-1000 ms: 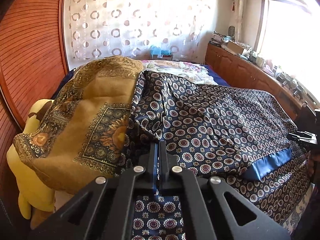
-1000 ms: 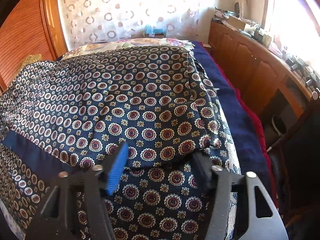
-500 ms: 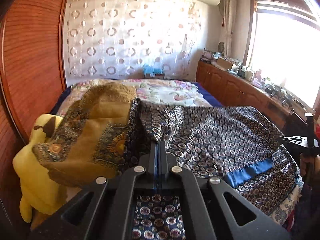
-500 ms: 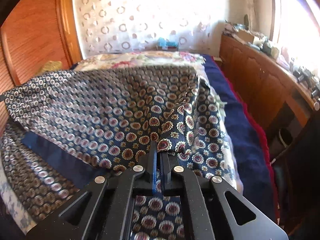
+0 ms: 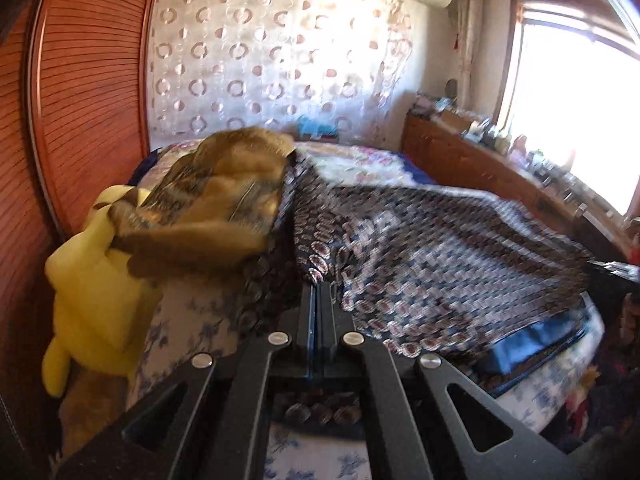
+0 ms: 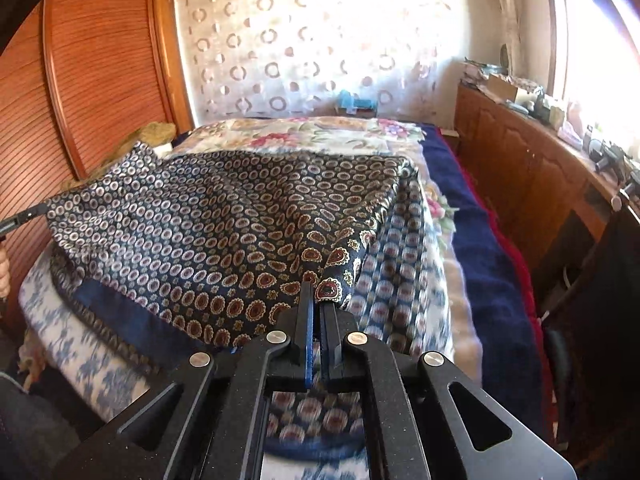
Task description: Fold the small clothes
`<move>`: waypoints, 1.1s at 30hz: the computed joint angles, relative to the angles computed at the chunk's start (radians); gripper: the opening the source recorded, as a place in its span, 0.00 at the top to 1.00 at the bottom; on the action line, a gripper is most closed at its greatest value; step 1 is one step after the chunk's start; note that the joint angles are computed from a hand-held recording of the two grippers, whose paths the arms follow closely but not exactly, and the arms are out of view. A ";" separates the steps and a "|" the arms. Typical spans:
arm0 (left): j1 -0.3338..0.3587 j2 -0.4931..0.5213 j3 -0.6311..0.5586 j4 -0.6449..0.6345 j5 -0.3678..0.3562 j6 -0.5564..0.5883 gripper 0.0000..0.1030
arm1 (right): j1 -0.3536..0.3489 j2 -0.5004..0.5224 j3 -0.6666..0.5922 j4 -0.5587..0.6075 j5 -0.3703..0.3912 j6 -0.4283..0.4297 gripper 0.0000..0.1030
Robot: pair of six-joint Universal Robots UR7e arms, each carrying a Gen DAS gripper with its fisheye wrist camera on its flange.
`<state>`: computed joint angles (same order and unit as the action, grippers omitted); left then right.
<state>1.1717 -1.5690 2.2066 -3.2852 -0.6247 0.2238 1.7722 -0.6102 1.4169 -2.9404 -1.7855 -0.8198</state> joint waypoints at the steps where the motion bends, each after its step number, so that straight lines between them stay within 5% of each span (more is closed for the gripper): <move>1: 0.007 0.002 -0.002 0.019 0.000 -0.012 1.00 | -0.001 -0.001 0.009 -0.002 -0.011 -0.004 1.00; 4: 0.031 0.001 -0.014 0.115 -0.016 -0.063 1.00 | -0.003 0.012 0.001 -0.010 -0.036 -0.005 1.00; 12: 0.003 -0.004 0.016 0.121 0.015 -0.080 0.90 | -0.001 0.028 -0.009 -0.035 -0.053 0.009 0.95; 16: -0.006 -0.026 0.026 0.158 -0.005 -0.094 0.87 | 0.000 0.007 0.036 -0.086 -0.054 -0.005 0.80; 22: -0.027 -0.030 0.040 0.140 0.043 -0.077 0.68 | 0.004 -0.012 0.067 -0.131 -0.037 -0.014 0.65; 33: -0.027 -0.028 0.047 0.137 0.081 -0.077 0.62 | 0.028 -0.008 0.082 -0.148 0.000 -0.019 0.49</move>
